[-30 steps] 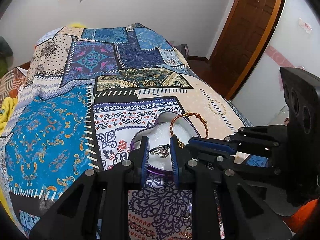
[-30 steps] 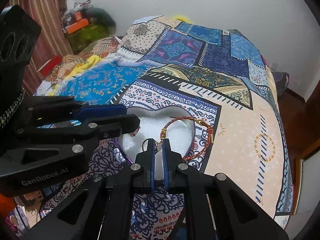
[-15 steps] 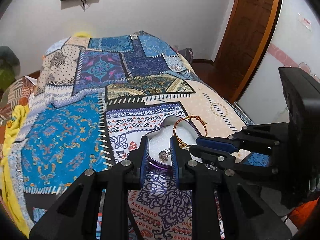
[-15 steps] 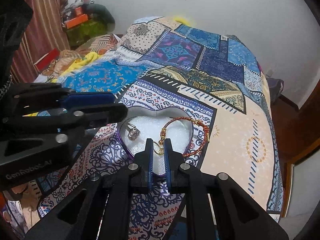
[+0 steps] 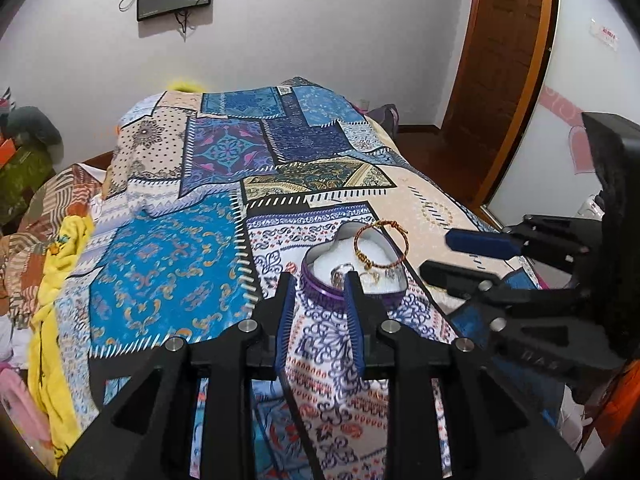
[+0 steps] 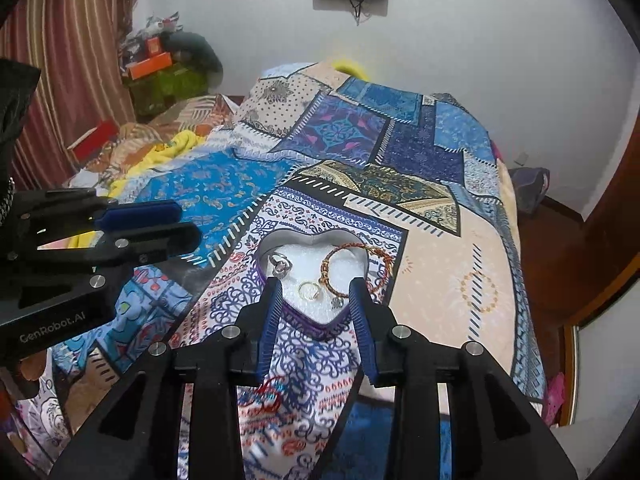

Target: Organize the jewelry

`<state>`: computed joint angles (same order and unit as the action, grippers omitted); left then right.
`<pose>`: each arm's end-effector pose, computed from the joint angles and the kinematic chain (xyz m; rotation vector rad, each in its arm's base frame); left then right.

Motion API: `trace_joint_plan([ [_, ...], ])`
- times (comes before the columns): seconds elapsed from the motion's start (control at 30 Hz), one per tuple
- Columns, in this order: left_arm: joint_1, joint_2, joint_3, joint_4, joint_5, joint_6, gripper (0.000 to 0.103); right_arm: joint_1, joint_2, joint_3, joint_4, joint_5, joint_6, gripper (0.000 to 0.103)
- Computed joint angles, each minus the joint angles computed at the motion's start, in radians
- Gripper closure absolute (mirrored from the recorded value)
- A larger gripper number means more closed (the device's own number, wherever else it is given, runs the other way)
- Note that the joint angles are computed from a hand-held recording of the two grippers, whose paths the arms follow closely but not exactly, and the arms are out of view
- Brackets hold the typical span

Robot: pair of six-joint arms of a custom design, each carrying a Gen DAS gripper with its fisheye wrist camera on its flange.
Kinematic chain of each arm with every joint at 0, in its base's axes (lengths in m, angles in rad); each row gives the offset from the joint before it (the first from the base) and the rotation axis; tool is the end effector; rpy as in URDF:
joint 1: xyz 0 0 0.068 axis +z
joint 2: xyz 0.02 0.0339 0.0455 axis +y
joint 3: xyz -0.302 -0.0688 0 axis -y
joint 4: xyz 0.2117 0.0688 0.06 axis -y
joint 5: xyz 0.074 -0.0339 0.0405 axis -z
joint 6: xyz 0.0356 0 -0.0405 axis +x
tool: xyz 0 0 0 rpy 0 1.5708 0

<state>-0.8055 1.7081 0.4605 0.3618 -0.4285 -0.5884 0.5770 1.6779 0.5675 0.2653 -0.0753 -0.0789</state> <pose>0.1858 -0.1720 0.1486 0.0733 2.3560 -0.1457 0.2271 0.1510 0.1689 -0.8181 2.2963 0.3171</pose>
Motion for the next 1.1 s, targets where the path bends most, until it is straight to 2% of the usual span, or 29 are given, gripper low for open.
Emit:
trace_joint_plan([
  [0.13, -0.054, -0.034, -0.009, -0.055, -0.043, -0.048, 0.068, -0.002, -0.051, -0.031, -0.008, 0.002, 0.016, 0.071],
  [0.4, -0.142, -0.009, -0.039, -0.080, -0.049, -0.147, 0.063, -0.018, -0.093, -0.090, -0.009, -0.003, 0.043, 0.071],
  [0.7, -0.175, 0.152, -0.076, 0.047, 0.037, -0.210, 0.063, -0.028, -0.039, -0.174, 0.046, -0.028, 0.054, 0.071],
  [0.93, -0.168, 0.284, -0.062, 0.144, 0.085, -0.207, 0.063, -0.052, 0.048, -0.208, 0.104, -0.070, 0.058, 0.071],
  [1.1, -0.179, 0.306, -0.060, 0.191, 0.119, -0.195, 0.063, -0.060, 0.079, -0.218, 0.128, -0.086, 0.050, 0.071],
])
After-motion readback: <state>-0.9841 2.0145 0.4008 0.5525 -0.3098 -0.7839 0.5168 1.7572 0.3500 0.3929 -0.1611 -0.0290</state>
